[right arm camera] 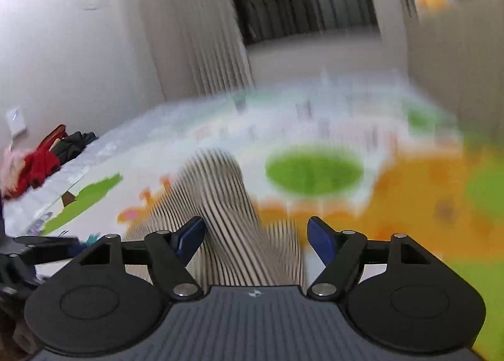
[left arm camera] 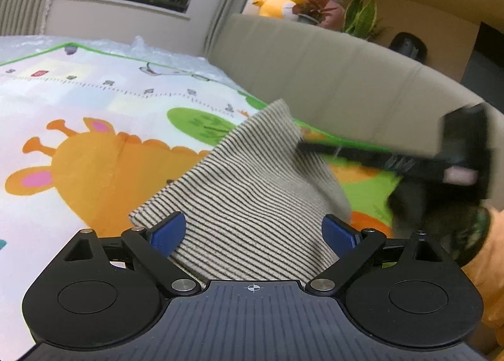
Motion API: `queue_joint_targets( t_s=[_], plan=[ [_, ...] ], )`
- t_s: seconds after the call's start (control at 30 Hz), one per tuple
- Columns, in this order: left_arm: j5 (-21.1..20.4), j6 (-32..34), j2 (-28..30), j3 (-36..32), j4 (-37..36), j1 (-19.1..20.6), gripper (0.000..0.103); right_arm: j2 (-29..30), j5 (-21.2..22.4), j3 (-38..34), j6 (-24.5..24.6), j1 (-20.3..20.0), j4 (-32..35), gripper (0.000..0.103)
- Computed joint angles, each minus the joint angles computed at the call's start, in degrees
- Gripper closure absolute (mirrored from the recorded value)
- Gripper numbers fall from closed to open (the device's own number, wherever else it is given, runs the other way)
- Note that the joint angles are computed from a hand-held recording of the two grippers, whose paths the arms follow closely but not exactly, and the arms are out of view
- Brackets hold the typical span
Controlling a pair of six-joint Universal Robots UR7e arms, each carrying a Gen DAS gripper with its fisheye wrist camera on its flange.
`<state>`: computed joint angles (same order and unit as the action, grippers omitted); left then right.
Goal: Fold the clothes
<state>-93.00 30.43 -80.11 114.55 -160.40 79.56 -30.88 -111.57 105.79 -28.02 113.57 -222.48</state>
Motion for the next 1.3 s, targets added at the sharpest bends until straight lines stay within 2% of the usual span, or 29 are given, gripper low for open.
queue_joint_targets(
  t_s=[0.03, 0.07, 0.13, 0.2, 0.3, 0.33, 0.37, 0.43, 0.47, 0.53, 0.73, 0.9, 0.93, 0.97, 1.03, 1.13, 1.2, 1.3],
  plan=[
    [0.23, 0.07, -0.02, 0.28, -0.41, -0.10, 0.005, 0.36, 0.65, -0.49, -2.04, 0.67, -1.30, 0.057],
    [0.45, 0.13, -0.03, 0.59, -0.88, -0.23, 0.004, 0.49, 1.56, -0.99, -3.26, 1.17, -1.56, 0.067],
    [0.97, 0.47, 0.08, 1.11, -1.89, -0.58, 0.003, 0.53, 2.94, -2.20, -5.00, 1.64, 1.67, 0.068],
    [1.30, 0.83, 0.11, 1.36, -2.26, -0.74, 0.003, 0.82, 3.01, -3.81, -6.40, 1.91, 6.10, 0.068],
    [1.09, 0.54, 0.40, 1.01, -2.16, -0.64, 0.002, 3.68, -4.88, -7.88, -6.00, 0.97, 10.67, 0.066],
    [0.68, 0.58, 0.30, 0.97, -2.03, -0.57, 0.002, 4.04, -5.98, -8.29, -3.87, -0.21, 11.91, 0.059],
    [0.35, 0.75, 0.26, 0.91, -1.87, -0.56, 0.002, 3.39, -4.68, -7.33, 0.18, -1.63, 12.62, 0.050],
    [0.32, 1.42, 0.20, 0.76, -1.29, -0.66, 0.002, 1.49, -0.32, -4.72, 8.85, -4.12, 13.28, 0.047],
    [0.32, 1.76, 0.17, 0.68, -0.99, -0.71, 0.001, 0.98, 0.90, -3.99, 11.09, -4.81, 13.33, 0.045],
    [0.23, 2.20, 0.28, 0.55, -0.72, -0.56, 0.001, 0.70, 1.41, -3.41, 11.97, -5.09, 13.05, 0.043],
    [-0.12, 2.28, 0.36, 0.20, -0.14, -0.19, 0.001, 1.67, -0.53, -4.11, 11.59, -4.26, 12.22, 0.038],
    [0.59, 4.02, -0.49, -0.71, 2.98, -0.35, 0.001, 1.17, -6.60, -1.93, 8.08, -0.68, 7.24, 0.037],
    [0.77, 4.70, -0.78, -1.03, 4.13, -0.38, 0.001, 1.15, -7.79, -1.62, 6.55, 0.29, 5.37, 0.038],
    [1.11, 5.42, -1.02, -1.29, 5.18, -0.50, 0.001, 0.98, -7.90, -1.32, 5.29, 1.10, 3.63, 0.044],
    [1.98, 6.39, -1.06, -1.32, 5.85, -0.87, 0.001, 0.30, -6.09, -0.97, 3.67, 2.23, 1.66, 0.055],
    [3.69, 6.60, -0.86, -0.05, 4.08, -1.55, 0.000, -0.02, -1.46, -2.67, 3.19, 2.62, 3.96, 0.055],
    [4.66, 6.80, -0.97, 0.87, 2.71, -1.93, 0.000, 1.10, -1.50, -5.60, 3.86, 2.20, 7.89, 0.055],
    [4.44, 6.50, -1.59, 0.36, 4.46, -1.63, 0.000, 2.20, -3.29, -7.34, 8.10, 0.07, 12.02, 0.054]
  ],
)
